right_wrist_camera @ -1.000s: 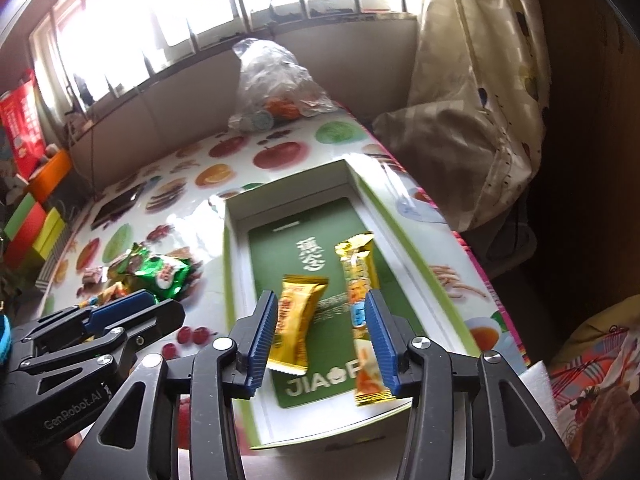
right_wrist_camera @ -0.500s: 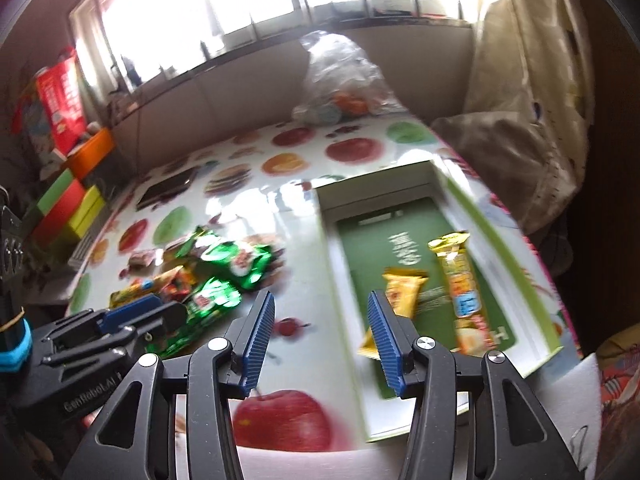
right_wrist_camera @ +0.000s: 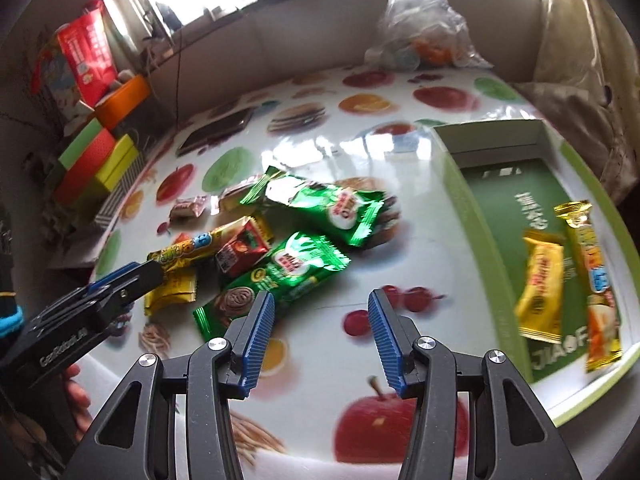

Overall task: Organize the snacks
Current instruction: 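Grasp a green Milo pack with the right gripper while the left gripper grasps another yellow stick snack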

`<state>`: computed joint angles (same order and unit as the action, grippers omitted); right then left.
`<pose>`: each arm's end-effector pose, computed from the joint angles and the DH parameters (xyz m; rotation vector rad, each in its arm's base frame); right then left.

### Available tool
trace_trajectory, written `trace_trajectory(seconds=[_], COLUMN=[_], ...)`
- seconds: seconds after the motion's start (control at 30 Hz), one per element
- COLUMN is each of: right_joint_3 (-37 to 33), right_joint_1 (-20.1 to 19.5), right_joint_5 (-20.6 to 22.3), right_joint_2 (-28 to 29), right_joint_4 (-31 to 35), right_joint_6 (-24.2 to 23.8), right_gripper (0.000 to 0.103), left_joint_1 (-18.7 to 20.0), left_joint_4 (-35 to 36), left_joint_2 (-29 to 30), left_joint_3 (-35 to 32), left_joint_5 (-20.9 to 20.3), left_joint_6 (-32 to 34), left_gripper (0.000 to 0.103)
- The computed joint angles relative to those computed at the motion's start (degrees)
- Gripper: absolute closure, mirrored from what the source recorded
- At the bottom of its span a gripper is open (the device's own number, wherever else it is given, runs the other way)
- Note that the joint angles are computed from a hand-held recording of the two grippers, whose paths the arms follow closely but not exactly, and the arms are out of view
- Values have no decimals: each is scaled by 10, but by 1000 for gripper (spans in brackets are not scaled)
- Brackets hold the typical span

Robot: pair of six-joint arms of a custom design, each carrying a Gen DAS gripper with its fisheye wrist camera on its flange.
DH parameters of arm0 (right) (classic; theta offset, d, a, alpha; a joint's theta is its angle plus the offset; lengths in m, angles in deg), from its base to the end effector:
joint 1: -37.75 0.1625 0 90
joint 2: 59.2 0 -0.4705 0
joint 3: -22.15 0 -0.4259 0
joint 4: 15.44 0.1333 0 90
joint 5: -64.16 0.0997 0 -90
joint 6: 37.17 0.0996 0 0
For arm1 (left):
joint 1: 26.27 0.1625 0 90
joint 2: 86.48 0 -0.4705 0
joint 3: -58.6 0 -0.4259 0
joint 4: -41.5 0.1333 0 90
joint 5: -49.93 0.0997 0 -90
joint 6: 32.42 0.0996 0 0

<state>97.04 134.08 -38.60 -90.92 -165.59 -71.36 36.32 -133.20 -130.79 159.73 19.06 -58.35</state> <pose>0.2026 -0.8172 0.0547 0.9378 -2.6775 0.3346 -0.1196 -0.7060 0.1362 -0.2818 2.2076 -1.0499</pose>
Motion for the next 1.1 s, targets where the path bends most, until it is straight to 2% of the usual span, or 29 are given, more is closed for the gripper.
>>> trace_trajectory(seconds=[0.13,0.27,0.37,0.6,0.67,0.83,0.93,1.1], right_joint_3=[-15,-32,-41,-51,-53,-45,-37,-31], right_joint_1=[6,7,10,21,26,35,34,30], right_joint_5=[-11,-5,-18,-47,-57,-94,-103,-109], right_joint_2=[18,33,44,65,71,80,79,71], right_joint_4=[12,29,25,7,-2,-42,-59,-56], right_joint_6=[12,54,76,90,84,30,11,-5], right_gripper=[54,48,48,44,43,43,36,35], left_joint_1=[5,8,10,13,14,16,19,25], left_joint_4=[-3,-6,-11,-16,-16,-14,-7,32], left_joint_2=[-10,-19,-24,-31,-31,-30,-29,-24], left_joint_3=[13,25,32,41,41,38,31,10], left_joint_5=[2,4,4,3,0,1,-2,-2], left_joint_6=[-16,-26,-28,-32,-30,-24,-13,19], left_gripper=[65,65,65,65,65,65,65,65])
